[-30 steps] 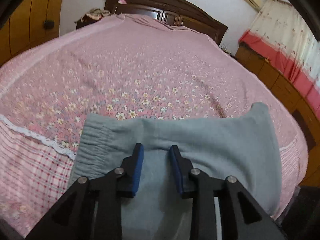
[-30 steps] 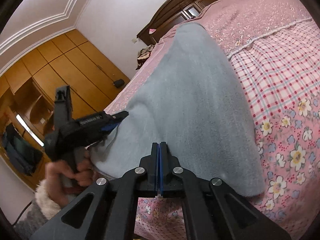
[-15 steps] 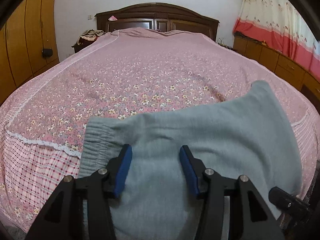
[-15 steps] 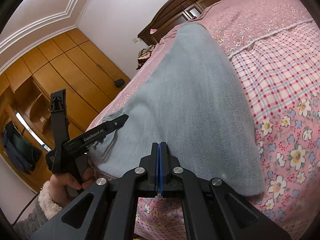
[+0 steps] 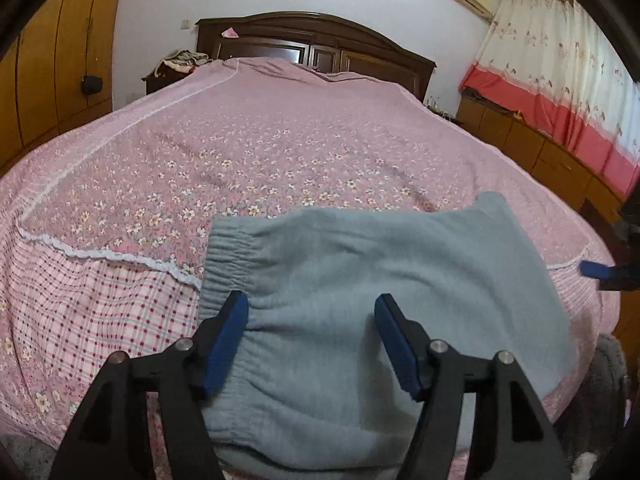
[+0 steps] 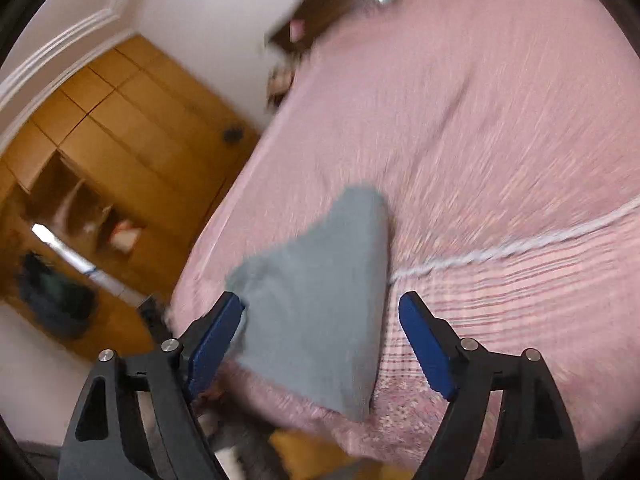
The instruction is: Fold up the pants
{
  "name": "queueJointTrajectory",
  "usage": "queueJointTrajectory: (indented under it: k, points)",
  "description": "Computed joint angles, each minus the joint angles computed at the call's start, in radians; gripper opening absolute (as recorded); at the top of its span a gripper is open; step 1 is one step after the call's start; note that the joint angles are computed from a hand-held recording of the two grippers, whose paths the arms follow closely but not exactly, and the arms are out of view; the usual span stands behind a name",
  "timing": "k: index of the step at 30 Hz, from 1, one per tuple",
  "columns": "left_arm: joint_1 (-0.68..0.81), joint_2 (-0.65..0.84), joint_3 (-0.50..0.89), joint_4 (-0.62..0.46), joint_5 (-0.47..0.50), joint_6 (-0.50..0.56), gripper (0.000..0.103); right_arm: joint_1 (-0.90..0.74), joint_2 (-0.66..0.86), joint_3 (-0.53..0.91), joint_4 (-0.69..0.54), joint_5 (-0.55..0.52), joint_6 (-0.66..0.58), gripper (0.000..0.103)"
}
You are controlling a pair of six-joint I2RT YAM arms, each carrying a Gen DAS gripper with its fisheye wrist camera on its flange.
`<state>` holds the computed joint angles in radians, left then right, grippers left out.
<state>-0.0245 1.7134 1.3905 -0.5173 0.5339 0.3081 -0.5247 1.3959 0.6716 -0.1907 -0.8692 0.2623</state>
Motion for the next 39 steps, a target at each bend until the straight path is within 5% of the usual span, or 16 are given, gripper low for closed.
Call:
queueJointTrajectory:
  k: [5, 10, 15, 17, 18, 19, 22, 24, 27, 31, 35, 39]
  points:
    - [-0.056, -0.055, -0.102, 0.099, -0.087, 0.029, 0.069, 0.01, 0.364, 0.237, -0.177, -0.041, -0.221, 0.082]
    - [-0.072, -0.039, -0.107, 0.126, -0.102, 0.024, 0.073, -0.006, 0.514, 0.391, -0.329, -0.22, -0.417, 0.082]
    - [-0.083, -0.042, -0.123, 0.15, -0.12, 0.026, 0.074, 0.084, 0.673, 0.612, -0.528, -0.201, -0.602, 0.082]
    - [-0.082, -0.039, -0.122, 0.15, -0.117, 0.028, 0.075, 0.117, 0.703, 0.663, -0.551, -0.191, -0.638, 0.068]
    - [-0.08, -0.036, -0.118, 0.148, -0.113, 0.026, 0.074, 0.124, 0.708, 0.675, -0.552, -0.161, -0.639, 0.052]
    - [-0.077, -0.033, -0.116, 0.145, -0.107, 0.024, 0.074, 0.122, 0.708, 0.674, -0.554, -0.121, -0.641, 0.025]
    - [-0.079, -0.044, -0.123, 0.147, -0.117, 0.028, 0.074, 0.12, 0.685, 0.679, -0.564, -0.116, -0.596, 0.014]
    - [-0.103, -0.088, -0.166, 0.188, -0.159, 0.016, 0.074, 0.152, 0.597, 0.681, -0.588, -0.006, -0.597, 0.012]
    - [-0.165, -0.112, -0.188, 0.23, -0.208, 0.001, 0.074, 0.124, 0.55, 0.805, -0.706, 0.013, -0.646, 0.011]
    - [-0.266, -0.04, -0.109, 0.224, -0.272, -0.013, 0.074, -0.016, 0.685, 1.064, -0.902, -0.005, -0.68, 0.011]
    - [-0.309, 0.063, 0.012, 0.144, -0.213, -0.06, 0.075, -0.128, 0.836, 1.213, -1.055, 0.111, -0.77, 0.011]
    - [-0.314, 0.069, -0.009, 0.176, -0.194, -0.096, 0.075, -0.213, 0.948, 1.198, -1.061, 0.01, -0.807, 0.013]
